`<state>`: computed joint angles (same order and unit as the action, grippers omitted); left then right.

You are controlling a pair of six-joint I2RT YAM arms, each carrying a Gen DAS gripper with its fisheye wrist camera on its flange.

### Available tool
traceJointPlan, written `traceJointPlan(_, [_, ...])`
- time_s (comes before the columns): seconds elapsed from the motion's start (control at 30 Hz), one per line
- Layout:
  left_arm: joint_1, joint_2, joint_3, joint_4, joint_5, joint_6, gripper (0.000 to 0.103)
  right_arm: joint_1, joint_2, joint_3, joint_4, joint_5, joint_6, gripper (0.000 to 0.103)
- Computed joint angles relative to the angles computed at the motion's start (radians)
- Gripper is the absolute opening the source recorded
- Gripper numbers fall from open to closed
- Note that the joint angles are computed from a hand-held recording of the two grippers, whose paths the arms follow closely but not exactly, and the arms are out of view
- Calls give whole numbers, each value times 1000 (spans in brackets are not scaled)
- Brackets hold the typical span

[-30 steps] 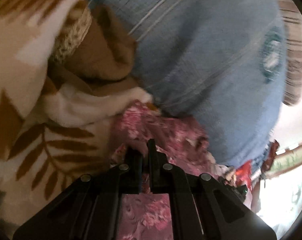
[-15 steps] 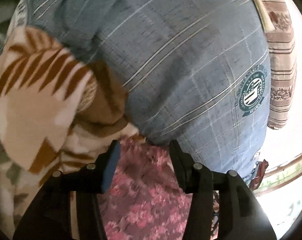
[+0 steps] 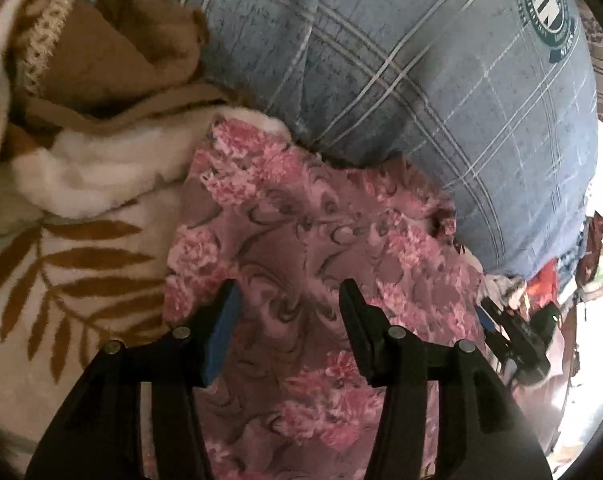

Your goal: Fold small clothes

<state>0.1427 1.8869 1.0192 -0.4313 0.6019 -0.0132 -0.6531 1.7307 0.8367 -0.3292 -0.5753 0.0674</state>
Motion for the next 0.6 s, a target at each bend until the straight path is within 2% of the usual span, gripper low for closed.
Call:
traceJointPlan(0.07, [28, -26, 1, -62, 57, 36, 50, 8, -70, -15, -29, 34, -27, 42])
traceJointPlan(0.13, [68, -90, -43, -123, 122, 128, 50, -22, -189, -63, -68, -18, -106, 44])
traceJointPlan(0.23, [117, -240, -179, -177, 135, 264, 50, -79, -318, -136, -193, -126, -262, 58])
traceJointPlan(0.27, [123, -278, -223, -190, 145, 288, 50, -81, -338, -158, -218, -135, -293, 58])
traceJointPlan(0.33, [145, -344, -310, -208, 121, 355, 50, -29, -380, -222, -224, -87, -311, 58])
traceJointPlan(0.37, [128, -388, -369, -174, 62, 345, 50, -7, -409, -273, -197, -34, -315, 58])
traceJointPlan(0.43, [88, -424, -429, -129, -17, 318, 50, 59, -577, -398, -105, 91, -308, 58])
traceJointPlan(0.5, [120, -506, -476, -150, -8, 330, 50, 92, -670, -405, -167, 171, -286, 58])
traceJointPlan(0.53, [145, -522, -481, -178, 11, 353, 50, 73, -732, -409, -210, 158, -277, 59])
traceJointPlan(0.6, [198, -548, -491, -238, 51, 401, 50, -62, -872, -418, -352, 11, -342, 60])
